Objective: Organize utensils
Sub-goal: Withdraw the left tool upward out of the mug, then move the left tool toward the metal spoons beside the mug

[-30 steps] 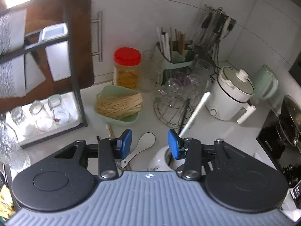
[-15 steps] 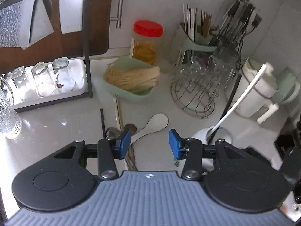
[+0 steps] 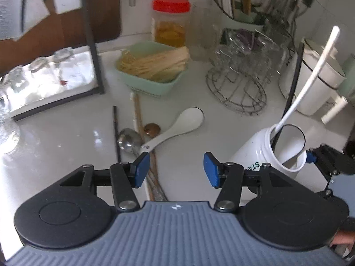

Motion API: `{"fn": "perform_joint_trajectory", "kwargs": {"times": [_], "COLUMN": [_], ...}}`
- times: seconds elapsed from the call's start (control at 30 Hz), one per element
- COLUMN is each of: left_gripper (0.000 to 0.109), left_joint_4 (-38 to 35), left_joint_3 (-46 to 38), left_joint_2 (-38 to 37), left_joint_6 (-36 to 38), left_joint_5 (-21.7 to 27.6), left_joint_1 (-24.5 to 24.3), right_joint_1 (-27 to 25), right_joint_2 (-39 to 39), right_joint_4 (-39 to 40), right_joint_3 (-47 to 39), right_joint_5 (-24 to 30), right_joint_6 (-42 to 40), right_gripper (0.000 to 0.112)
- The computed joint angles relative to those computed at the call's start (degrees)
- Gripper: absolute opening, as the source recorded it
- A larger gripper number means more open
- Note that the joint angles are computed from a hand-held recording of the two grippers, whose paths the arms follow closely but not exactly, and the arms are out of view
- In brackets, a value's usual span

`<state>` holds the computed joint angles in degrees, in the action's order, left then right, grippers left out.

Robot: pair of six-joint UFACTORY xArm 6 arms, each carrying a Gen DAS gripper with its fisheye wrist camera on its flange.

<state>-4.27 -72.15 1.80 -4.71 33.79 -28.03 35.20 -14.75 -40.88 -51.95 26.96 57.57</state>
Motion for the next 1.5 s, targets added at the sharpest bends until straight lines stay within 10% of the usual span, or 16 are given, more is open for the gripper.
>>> {"fn": "perform_joint_trajectory", "kwargs": {"times": [0.53, 1.07, 1.5], "left_gripper": [0.059, 0.059, 0.050], "left_joint_4": [-15.9, -19.1, -15.3], "left_joint_3": [-22.7, -38.8, -38.4], "left_joint_2": [22.8, 35.5, 35.5], "left_joint_6": [33.3, 41.2, 38.1], "left_joint_5": [4.5, 13.4, 11.2], "left_joint_1": [1.4, 2.4, 1.3], "right_joint_1": [0.9, 2.9, 4.1], "right_joint_2": [0.4, 2.0, 3.5], "right_joint_4": [5.5, 4.2, 1.2], "right_joint_3": [-1.6, -4.7, -6.3], "right_joint_5": [3.3, 8.3, 10.0], "right_joint_6": [-4.5, -0.7, 3.9], "right_gripper": [0.089, 0.089, 0.089]}}
